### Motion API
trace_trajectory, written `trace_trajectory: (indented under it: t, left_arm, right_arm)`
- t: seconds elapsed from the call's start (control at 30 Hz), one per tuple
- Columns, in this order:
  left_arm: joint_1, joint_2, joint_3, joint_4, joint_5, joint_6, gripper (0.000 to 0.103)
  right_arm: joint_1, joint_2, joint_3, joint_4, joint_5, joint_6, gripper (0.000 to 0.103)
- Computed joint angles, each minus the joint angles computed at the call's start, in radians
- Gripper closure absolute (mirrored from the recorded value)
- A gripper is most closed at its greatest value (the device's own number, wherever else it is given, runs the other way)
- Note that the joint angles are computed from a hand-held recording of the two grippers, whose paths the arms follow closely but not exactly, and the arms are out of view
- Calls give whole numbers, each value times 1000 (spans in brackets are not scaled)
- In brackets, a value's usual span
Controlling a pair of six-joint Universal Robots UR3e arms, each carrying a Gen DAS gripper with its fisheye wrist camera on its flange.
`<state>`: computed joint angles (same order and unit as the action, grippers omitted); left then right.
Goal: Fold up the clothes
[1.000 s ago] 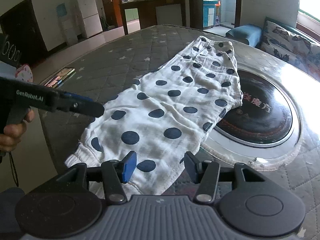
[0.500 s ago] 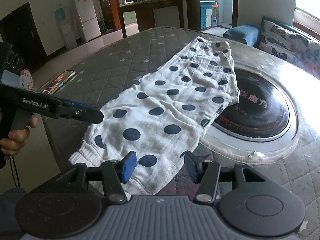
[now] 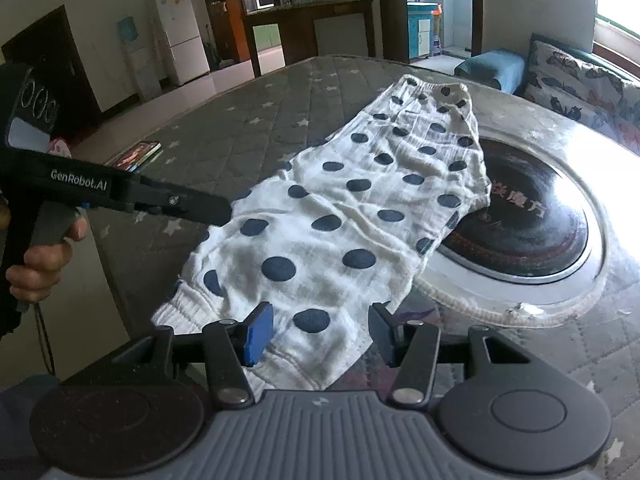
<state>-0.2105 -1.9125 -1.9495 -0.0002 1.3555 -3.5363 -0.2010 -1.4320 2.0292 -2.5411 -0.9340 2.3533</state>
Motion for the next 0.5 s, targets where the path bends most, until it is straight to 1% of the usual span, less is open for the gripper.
trace_trajectory:
  t: [0.13, 0.27, 0.37, 0.5]
  left_arm:
    - [-10, -34, 28, 6, -17, 6, 35]
    - [-29, -55, 55, -19, 23, 24, 36]
    - [-28, -59, 51, -18, 22, 26, 37]
    - [-34, -69, 59, -32, 37, 40, 40]
  right_arm:
    - [11, 0, 16, 6, -19, -22, 50]
    - [-6, -22, 27, -6, 13, -16, 50]
    - [-8, -18, 26, -36, 35, 2, 50]
    - [13, 22, 4, -37, 22, 10, 50]
